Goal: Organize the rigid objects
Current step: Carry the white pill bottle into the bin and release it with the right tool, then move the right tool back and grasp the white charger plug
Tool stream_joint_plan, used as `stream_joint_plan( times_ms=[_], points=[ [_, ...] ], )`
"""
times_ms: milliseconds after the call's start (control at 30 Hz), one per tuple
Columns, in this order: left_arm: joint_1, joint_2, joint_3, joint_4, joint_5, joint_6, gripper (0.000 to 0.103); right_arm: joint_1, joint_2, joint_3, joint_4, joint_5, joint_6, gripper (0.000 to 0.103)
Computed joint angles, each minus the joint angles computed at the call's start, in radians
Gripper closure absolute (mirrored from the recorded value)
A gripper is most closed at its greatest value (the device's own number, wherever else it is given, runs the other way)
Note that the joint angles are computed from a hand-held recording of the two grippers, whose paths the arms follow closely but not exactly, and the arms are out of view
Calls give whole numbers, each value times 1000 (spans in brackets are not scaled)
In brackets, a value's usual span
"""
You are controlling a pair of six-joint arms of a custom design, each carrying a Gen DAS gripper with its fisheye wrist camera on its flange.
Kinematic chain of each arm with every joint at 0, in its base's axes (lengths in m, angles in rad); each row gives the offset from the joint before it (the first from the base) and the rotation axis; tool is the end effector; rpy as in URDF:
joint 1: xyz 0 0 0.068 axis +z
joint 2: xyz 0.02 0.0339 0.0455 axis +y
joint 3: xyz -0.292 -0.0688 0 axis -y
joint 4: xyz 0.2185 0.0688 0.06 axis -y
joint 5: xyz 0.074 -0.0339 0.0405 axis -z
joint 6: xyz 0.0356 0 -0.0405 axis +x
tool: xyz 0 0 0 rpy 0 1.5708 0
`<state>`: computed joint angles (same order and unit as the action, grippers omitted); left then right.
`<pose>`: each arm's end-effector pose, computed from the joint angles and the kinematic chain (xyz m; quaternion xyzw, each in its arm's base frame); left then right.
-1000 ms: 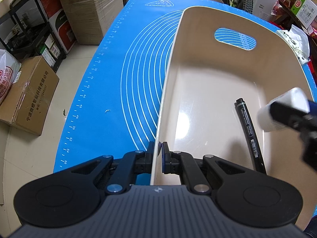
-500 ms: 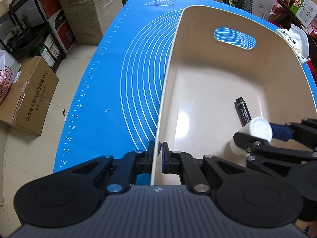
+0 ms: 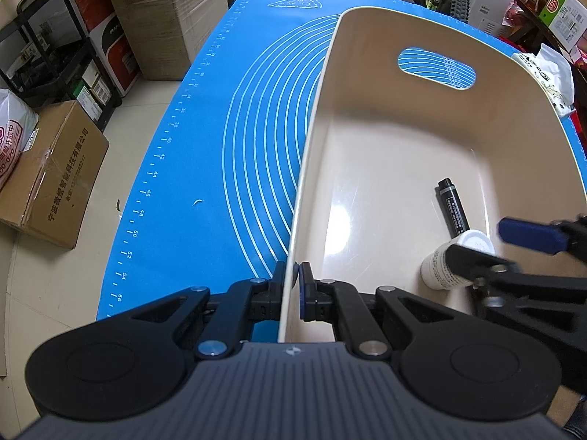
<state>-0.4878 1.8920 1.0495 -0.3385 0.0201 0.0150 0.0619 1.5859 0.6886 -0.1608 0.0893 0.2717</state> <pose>0.3036 -0.1619 0.1661 0.2459 0.9497 -0.0549 0.1860 0.2610 0.0130 0.1767 0.1124 0.9599 -0.0005 0.2569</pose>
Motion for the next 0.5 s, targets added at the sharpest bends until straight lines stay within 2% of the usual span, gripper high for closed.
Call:
stream_joint_plan(
  times_ms=[67,133,333,500],
  points=[
    [0,0,0,0,-1,1,95,-15,-40,1,-11,-14,-8,40],
    [0,-1,-2,1,-1,2,95,-31,-97,-6,-20,-3,-15,32],
    [1,-1,-2,1,-1,2,95,-145,-270,-35,-67,-19,-44,31],
    [1,-2,-3,2,-1,2,95,-312,-401,-101,-94,-91,-110,29]
  ],
)
